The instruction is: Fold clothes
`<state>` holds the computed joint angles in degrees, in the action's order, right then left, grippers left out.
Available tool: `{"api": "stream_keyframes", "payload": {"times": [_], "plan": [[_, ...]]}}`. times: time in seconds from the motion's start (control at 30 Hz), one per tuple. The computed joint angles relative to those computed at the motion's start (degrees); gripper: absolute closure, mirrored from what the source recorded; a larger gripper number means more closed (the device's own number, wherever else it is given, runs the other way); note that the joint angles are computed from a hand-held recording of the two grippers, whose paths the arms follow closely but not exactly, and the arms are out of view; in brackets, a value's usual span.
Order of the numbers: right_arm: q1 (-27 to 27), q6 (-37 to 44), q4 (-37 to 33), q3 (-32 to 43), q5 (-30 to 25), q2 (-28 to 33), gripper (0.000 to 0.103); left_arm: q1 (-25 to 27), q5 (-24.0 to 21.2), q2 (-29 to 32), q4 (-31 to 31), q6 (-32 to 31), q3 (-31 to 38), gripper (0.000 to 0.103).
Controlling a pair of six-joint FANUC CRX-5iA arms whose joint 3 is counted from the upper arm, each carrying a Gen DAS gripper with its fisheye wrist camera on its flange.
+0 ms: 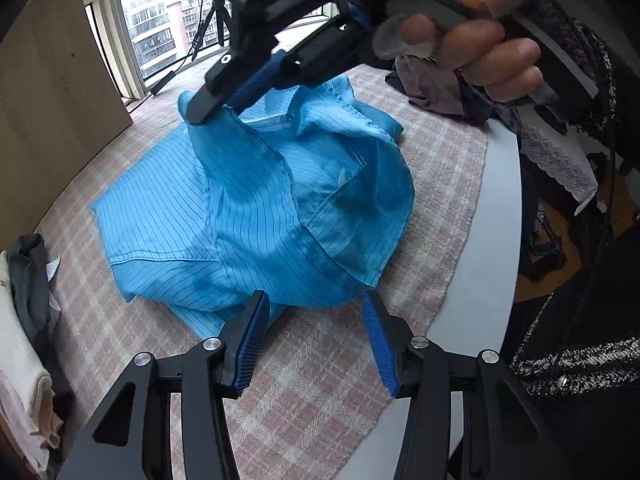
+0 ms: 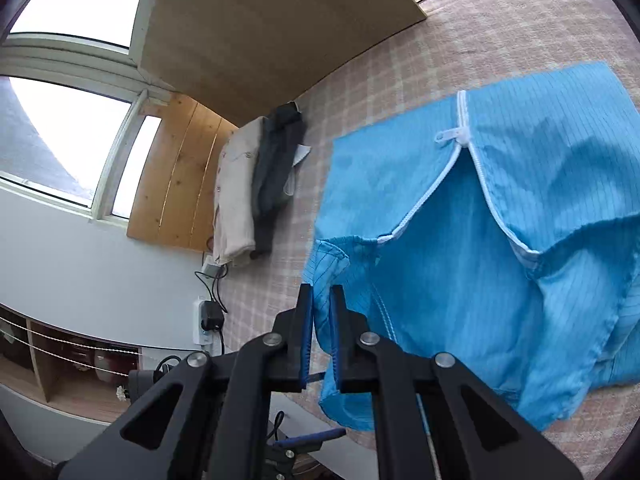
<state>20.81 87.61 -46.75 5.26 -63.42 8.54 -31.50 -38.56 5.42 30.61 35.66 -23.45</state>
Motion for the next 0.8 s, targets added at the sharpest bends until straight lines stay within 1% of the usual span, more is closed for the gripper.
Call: {"api": "stream_keyframes", "payload": {"times": [0.03, 0.1, 0.17, 0.2, 0.27, 0.33, 0.4, 0.47, 0.5, 0.57, 0.67, 0.73, 0.77, 0.8], "plan": [[1.30, -1.67, 1.81, 0.99, 0.30, 0.59, 0.095, 0.31, 0.10, -0.88, 2.22, -1.88, -1.04, 0.057], [3.11, -3.32, 3.90, 2.55, 0.75, 1.51, 0.095, 0.64, 2.13, -2.29, 6.85, -6.43, -3.00, 0.055], [4.45, -5.13, 6.04, 3.18, 1.83, 1.87, 0.095, 0.88, 4.01, -2.16, 10.37, -9.32, -3.71, 0.045], [4.69, -5.88, 6.65, 3.51, 2.07, 2.18, 0.095, 1.29, 2.59, -0.75, 12.70, -10.14, -3.06, 0.044], [4.94, -7.34, 7.69, 4.29, 2.26, 3.08, 0.095, 2.04, -2.17, 3.03, 18.37, -11.66, -1.37, 0.044], [5.02, -8.77, 8.19, 5.10, 1.96, 4.25, 0.095, 1.61, -3.84, 5.47, 20.97, -11.89, -0.69, 0.044], [5.28, -9.10, 8.53, 5.83, 1.02, 5.48, 0.095, 1.04, -3.44, 6.32, 20.03, -10.77, -0.50, 0.045], [6.01, -8.57, 8.71, 6.77, -0.57, 6.98, 0.095, 1.17, -3.87, 5.96, 19.47, -10.02, -1.08, 0.045], [6.28, -8.24, 8.56, 7.45, -1.75, 7.93, 0.094, 1.43, -3.86, 5.35, 18.74, -8.96, -1.31, 0.045], [6.56, -8.49, 8.15, 8.70, -3.78, 9.84, 0.092, 1.96, -3.51, 3.90, 15.39, -4.94, -1.00, 0.045], [5.64, -6.91, 4.60, 11.46, -8.06, 13.22, 0.092, 2.25, -2.24, 0.70, 10.57, -1.02, -0.49, 0.044], [4.70, -6.04, 1.61, 12.67, -9.75, 14.77, 0.092, 1.90, -2.43, -0.53, 8.10, -0.40, 0.73, 0.044], [4.27, -5.01, 0.07, 13.94, -11.22, 15.92, 0.089, 1.60, -2.77, -0.74, 7.78, -1.11, 1.30, 0.043], [3.77, -4.63, -1.27, 15.03, -12.54, 17.06, 0.079, 1.28, -3.27, -0.57, 7.78, -2.03, 2.01, 0.042]]}}
